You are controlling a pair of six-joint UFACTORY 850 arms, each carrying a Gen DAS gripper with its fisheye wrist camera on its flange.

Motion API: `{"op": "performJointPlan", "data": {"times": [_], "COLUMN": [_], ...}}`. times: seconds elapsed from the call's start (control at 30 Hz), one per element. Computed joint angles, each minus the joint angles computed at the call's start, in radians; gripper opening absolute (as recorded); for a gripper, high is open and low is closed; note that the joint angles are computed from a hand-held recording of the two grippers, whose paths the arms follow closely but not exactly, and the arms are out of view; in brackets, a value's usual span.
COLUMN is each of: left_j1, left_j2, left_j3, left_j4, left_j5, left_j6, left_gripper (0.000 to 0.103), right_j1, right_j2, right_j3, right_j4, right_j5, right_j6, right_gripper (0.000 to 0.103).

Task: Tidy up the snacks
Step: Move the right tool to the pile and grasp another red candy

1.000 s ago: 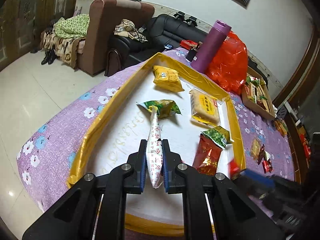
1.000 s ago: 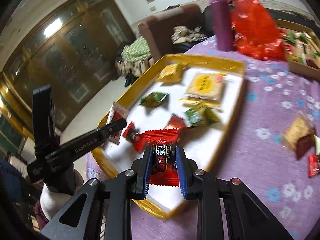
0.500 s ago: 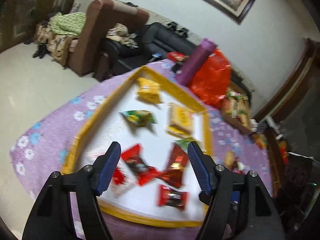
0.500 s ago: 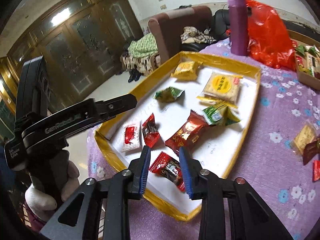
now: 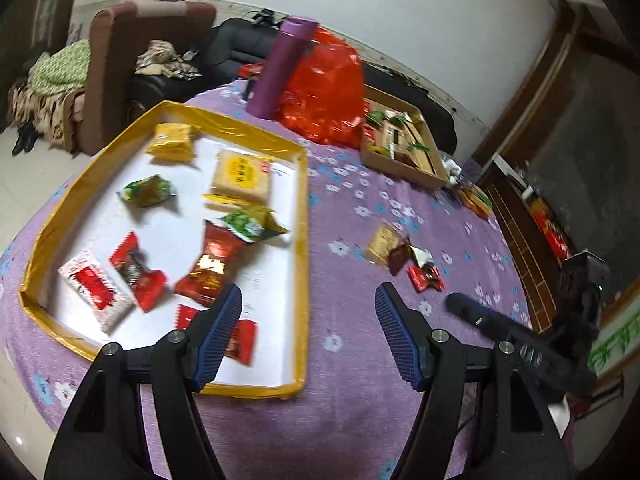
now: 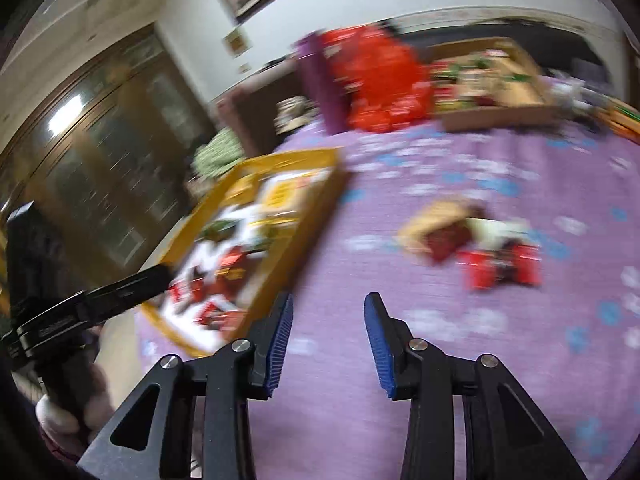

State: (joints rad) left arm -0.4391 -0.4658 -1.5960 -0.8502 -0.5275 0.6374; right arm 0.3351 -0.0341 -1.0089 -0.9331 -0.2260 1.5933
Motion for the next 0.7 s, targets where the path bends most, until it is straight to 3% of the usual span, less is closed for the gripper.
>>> {"op": "performJointPlan", "data": {"times": [0.13,0.23,0.33,0.47,0.6,0.7], "left_j1": [-0.026,-0.048,-0.065,-0.083,-0.101,-0.108], "left_j2": [-0.008,-0.027,-0.038,-0.044,-0.057,-0.087], "left_j3": [-0.007,-0.027,-0.035,-0.044,-0.061,-0.099], "left_j4": [0.042,0.07,0.092,0.136,0.208,0.238], "left_j5": [-0.016,-0.033,-0.044,-0.033,0.001,-0.016], "left_j6": [-0.03,-0.045,-0.043,-0.05,-0.078,-0.096], "left_gripper": [0.069,0.069,0.069,0.069,0.069,0.069], "right_j1": [-0.082,-0.131,-0.163,-0.182,-0.164,-0.159], "right_j2": [0.098,0.11,0.067,-0.023,-0.103,-0.139], "right_j3": [0.107,0.123,0.086,0.011,-0.05,-0.073], "right_j4": [-0.014,0.029,0.107,0.384,0.443,0.396], "right_j5": [-0.046,-0.045,-0.026,-0.005,-0.057,-0.06], "right_j6": [0.081,0.043,-0.057,-0.36,-0.398,-0.31], "right_gripper": [0.044,0.047,0.05,0.055,0.055,0.055]}}
